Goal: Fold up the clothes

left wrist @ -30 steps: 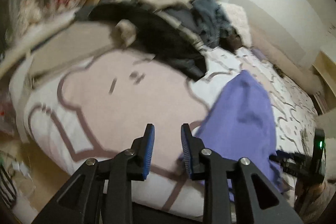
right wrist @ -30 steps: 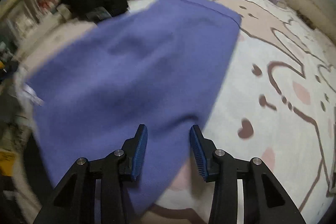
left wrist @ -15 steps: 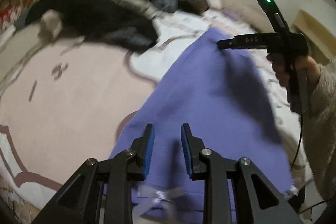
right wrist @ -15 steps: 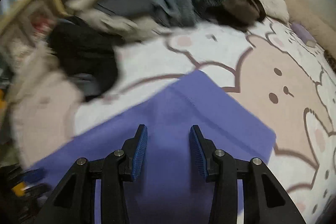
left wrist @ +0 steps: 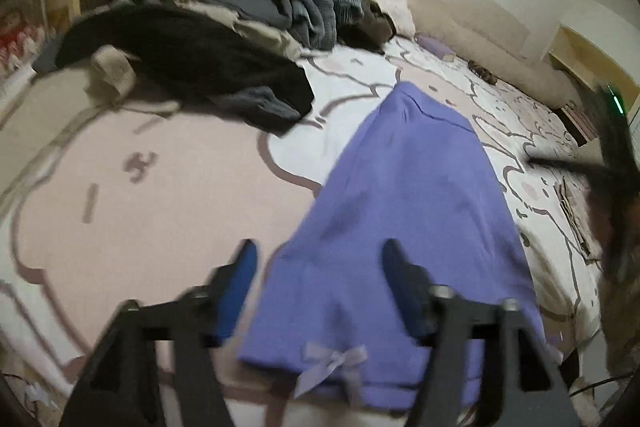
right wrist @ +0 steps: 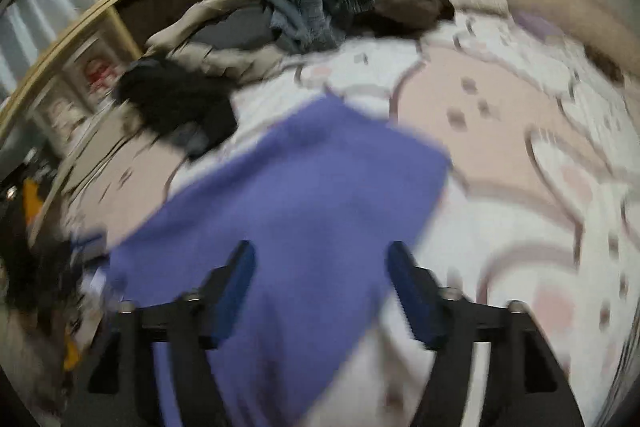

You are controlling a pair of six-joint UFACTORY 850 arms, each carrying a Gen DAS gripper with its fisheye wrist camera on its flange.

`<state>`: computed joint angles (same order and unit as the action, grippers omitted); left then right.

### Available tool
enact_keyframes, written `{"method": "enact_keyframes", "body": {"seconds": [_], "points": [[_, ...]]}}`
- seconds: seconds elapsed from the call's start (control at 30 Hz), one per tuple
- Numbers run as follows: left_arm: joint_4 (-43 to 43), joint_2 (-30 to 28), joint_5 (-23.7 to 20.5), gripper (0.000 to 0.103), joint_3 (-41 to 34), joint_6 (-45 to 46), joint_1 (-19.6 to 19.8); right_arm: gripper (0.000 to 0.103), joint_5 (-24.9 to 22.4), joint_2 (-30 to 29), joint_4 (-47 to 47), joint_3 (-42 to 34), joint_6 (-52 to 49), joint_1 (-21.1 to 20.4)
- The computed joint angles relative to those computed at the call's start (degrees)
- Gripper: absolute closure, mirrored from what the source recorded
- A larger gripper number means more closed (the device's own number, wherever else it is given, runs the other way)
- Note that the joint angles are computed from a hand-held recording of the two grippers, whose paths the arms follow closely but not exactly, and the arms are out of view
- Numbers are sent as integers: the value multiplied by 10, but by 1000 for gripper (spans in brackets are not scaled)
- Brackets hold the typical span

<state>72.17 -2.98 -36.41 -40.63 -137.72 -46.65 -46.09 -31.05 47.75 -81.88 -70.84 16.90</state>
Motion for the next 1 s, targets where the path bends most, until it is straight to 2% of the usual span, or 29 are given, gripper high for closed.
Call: {"method": "enact_keyframes", "body": {"seconds": [0.07,0.13,0.2,0.33,0.47,0.53,0.63,0.7,0.73,0.77,0.83,0.87,0.9,0.93,1.0], "points": [[-43,3,-3,35,2,49,0,32,-26,20,-27,39,12,-20],[-75,6,5,35,9,78,6,32,-27,44,-40,89,26,-38],[-84,12,32,35,24,78,17,32,-40,55,-38,120,43,-52],[-72,15,92,35,44,52,31,32,-94,57,-17,158,86,-69],[-82,1,92,35,32,90,29,32,-115,66,10,185,94,-64],[-116,-11,91,36,18,140,30,33,-119,66,11,187,103,-55],[-169,-31,81,36,-5,215,31,41,-121,63,11,189,122,-40],[-184,-36,84,41,-11,235,31,45,-114,60,5,187,142,-30],[-185,-33,96,48,-9,233,35,47,-113,58,6,186,148,-27],[-183,-28,110,57,-4,229,39,52,-117,54,9,183,154,-26],[-187,-18,141,69,5,226,46,63,-130,42,15,174,172,-24],[-189,-14,155,77,8,223,49,71,-131,38,12,171,183,-22],[-181,-7,178,81,14,207,54,78,-126,37,7,169,194,-19],[-172,-1,196,86,19,187,58,81,-126,36,5,168,196,-18],[-160,6,209,87,23,159,58,89,-136,34,8,163,191,-22]]}}
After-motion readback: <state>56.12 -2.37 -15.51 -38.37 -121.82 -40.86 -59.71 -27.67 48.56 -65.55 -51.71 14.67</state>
